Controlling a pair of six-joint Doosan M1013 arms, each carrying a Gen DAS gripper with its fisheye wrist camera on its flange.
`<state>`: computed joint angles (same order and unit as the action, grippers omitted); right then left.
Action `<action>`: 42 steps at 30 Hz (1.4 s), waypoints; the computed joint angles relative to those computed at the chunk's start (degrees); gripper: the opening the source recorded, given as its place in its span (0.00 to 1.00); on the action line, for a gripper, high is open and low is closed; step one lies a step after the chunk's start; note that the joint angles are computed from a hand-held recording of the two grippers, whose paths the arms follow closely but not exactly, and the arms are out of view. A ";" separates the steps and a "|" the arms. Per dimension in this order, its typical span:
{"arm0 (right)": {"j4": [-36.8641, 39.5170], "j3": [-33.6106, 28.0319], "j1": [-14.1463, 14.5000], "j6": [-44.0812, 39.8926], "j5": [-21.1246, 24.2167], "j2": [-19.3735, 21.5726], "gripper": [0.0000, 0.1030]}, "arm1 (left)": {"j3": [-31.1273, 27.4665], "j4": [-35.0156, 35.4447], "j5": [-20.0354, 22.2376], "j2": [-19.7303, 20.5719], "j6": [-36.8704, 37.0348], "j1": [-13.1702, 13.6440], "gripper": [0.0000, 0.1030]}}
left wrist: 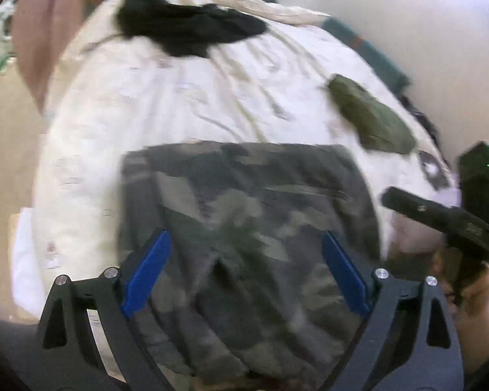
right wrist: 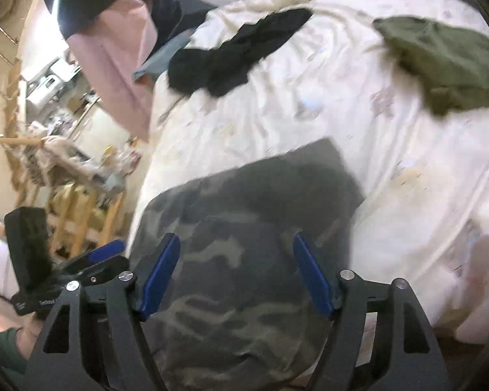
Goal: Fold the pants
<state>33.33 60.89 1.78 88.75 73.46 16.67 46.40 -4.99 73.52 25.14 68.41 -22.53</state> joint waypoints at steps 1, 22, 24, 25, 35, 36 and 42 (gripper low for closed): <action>-1.13 -0.34 -0.26 0.58 -0.45 0.08 0.73 | -0.56 3.97 0.83 0.44 -1.74 -0.52 0.89; -0.51 -2.63 -0.20 9.12 0.52 2.64 0.75 | -0.31 -4.90 12.97 3.22 -11.06 4.25 0.90; -0.54 -2.59 -0.20 9.38 0.67 2.67 0.75 | 1.65 -16.07 15.65 3.74 -14.30 6.59 0.91; -0.44 -2.55 -0.30 9.75 0.72 2.70 0.75 | 3.06 -18.42 14.84 3.32 -14.70 6.95 0.93; 1.37 -6.69 -3.71 12.68 4.12 4.51 0.79 | 0.79 -16.60 18.22 4.06 -7.36 5.33 0.82; -0.22 -10.35 -3.98 12.27 9.29 6.65 0.83 | 1.04 -16.94 17.85 3.97 -7.97 5.48 0.82; -4.85 -16.73 -3.44 10.76 24.78 12.87 0.86 | 2.33 -17.13 15.36 3.40 -9.57 5.59 0.84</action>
